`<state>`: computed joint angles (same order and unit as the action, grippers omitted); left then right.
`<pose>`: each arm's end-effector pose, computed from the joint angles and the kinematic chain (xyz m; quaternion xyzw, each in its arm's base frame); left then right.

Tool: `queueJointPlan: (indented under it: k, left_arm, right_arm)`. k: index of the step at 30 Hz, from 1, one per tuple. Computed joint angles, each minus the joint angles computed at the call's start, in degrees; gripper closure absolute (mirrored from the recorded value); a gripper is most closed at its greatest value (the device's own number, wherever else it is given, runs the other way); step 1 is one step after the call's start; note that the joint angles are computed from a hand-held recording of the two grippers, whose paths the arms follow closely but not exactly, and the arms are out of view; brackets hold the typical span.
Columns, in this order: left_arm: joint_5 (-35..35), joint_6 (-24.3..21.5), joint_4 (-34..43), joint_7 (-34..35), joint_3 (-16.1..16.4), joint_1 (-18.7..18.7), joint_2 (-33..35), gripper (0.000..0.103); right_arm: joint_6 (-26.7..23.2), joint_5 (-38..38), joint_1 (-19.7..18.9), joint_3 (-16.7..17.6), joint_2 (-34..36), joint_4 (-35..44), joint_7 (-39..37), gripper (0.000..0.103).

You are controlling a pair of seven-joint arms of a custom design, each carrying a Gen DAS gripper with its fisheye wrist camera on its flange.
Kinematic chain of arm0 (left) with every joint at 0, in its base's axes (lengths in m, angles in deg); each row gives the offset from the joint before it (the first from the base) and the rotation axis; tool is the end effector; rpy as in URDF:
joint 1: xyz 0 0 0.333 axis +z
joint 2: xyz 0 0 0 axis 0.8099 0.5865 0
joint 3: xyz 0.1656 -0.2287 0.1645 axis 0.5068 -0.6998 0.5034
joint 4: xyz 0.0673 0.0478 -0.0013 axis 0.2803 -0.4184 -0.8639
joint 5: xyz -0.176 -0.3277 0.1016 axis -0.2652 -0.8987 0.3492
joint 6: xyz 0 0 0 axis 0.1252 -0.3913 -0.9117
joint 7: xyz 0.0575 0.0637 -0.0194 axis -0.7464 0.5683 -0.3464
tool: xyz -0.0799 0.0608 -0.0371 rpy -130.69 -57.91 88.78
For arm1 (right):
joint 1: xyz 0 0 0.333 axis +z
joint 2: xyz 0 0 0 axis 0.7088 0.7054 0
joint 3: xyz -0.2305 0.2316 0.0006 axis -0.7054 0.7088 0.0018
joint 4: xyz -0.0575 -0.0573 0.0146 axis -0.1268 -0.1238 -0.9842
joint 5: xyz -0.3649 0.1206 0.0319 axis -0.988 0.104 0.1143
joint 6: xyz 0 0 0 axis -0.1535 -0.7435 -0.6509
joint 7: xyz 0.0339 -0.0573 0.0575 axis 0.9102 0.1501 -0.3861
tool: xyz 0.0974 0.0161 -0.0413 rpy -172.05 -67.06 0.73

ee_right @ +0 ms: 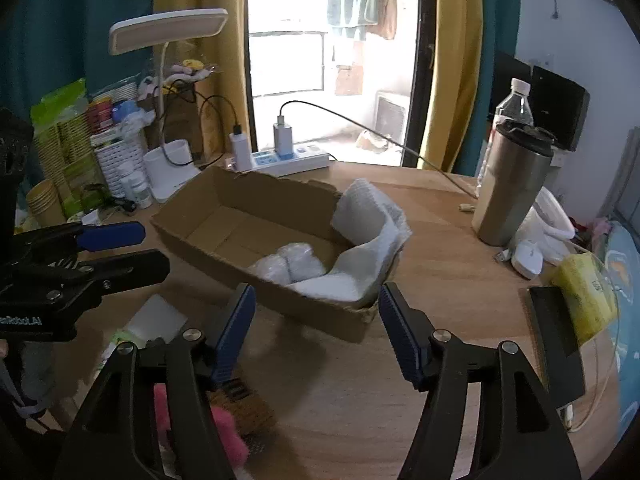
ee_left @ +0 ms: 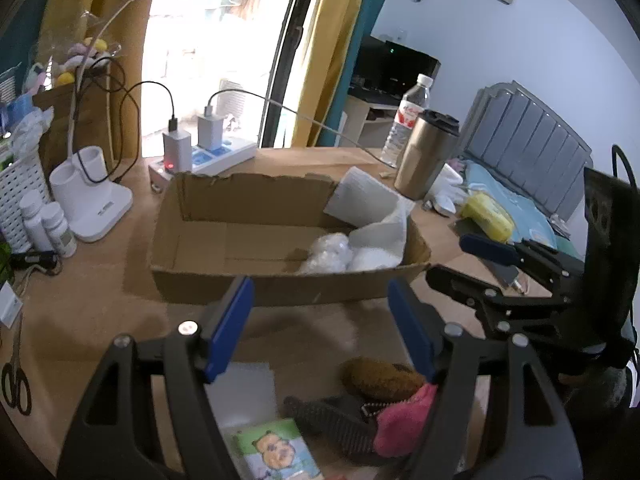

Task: Organize soft objects
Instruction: 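Withdraw both grippers from the box back toward the remaining desk items, then grasp the cartoon tissue pack with the left gripper while the right grasps the pink plush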

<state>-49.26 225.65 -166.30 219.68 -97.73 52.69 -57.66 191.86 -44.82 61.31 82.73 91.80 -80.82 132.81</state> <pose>0.5838 -0.0612 0.4926 -0.5694 0.6978 -0.4086 0.1480 0.5601 0.1983 0.5181 -0.7540 0.5179 -0.2441 0.3220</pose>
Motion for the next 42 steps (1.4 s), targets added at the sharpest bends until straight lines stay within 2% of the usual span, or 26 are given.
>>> queueJointPlan:
  k: [24,29,42]
  left_arm:
    - [-5.72,1.76,-9.75,4.94,4.04,-3.17,-7.4,0.031]
    - [-6.23,1.72,-11.72,5.43,5.0,-3.86,-8.64,0.031]
    - [-5.49,1.83,-15.34,4.48,6.19,-4.72,-9.94,0.031]
  right_arm:
    - [2.14,4.24,0.81,3.27,-5.77,-8.23,-2.4,0.029]
    - [1.22,9.83,2.35,3.16,-6.32,-9.11,-7.02,0.024]
    - [0.83,11.46,2.96,4.07,-6.84,-11.42,-7.39,0.023]
